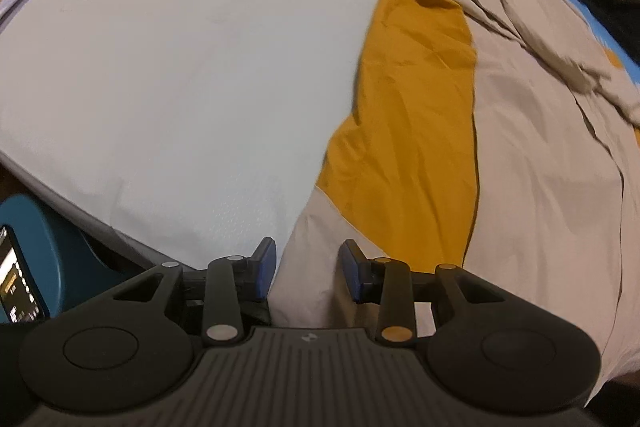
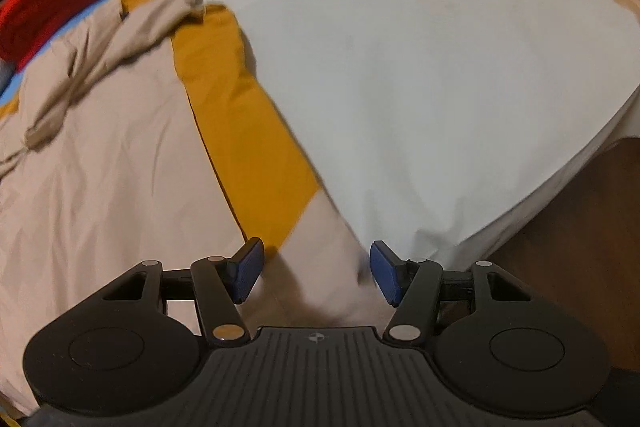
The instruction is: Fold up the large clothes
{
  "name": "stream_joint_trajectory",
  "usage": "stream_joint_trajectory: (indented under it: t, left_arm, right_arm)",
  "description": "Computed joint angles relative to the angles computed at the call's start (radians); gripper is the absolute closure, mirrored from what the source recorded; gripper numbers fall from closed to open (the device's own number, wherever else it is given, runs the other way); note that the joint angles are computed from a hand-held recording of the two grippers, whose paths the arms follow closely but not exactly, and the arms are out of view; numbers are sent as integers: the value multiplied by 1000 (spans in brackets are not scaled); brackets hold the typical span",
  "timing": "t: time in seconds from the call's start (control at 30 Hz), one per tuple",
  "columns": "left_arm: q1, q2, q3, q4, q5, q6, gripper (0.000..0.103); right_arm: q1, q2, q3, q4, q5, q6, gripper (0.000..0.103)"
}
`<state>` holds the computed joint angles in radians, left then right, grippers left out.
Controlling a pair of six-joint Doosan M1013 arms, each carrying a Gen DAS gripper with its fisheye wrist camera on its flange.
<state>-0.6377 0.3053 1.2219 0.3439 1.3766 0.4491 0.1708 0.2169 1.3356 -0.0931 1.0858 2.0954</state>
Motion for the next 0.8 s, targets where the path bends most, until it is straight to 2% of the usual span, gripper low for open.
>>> stream_joint_trajectory:
  t: [0.07,0.1,0.13,0.2,0.27,0.37,0.4,0.5,0.6,0.63,0.7,0.8]
  left_arm:
    - [-1,-1,2,0,-12,13,83]
    - [-3,-5,5,4,-19,13,94]
    - [-4,-12,12,8,-35,4,97]
    - [-8,-23,18,21,-57,-9,97]
    - [-8,-23,18,20,-58,-13,95]
    - [-1,-16,13,-21,-29,-17,88]
    - [1,-12,10,-32,-20,-9,84]
    - [-4,-3,0,-17,-4,15,83]
    - [-7,0,-2,-9,0,24,84]
    - [-8,0,-2,-8,-3,28,89]
    - [-11,-3,0,-1,-17,33,97]
    - [-23,-7,-4,30,-31,42,100]
  right_arm:
    - [4,2,1,-8,10,7,47]
    - [7,2,1,-15,10,8,55]
    - [10,1,1,-22,9,8,61]
    - [13,-4,2,-35,1,16,92]
    - [4,-16,14,-5,-29,27,96]
    - [-5,-24,21,14,-42,39,96]
    - [-7,-23,20,17,-38,44,91]
    - [-6,-15,12,7,-13,62,79]
    - [4,-8,7,-15,4,38,78]
    - [9,-8,8,-24,5,29,78]
    - [14,-11,11,-32,-2,17,94]
    - [17,-22,16,-30,-22,3,100]
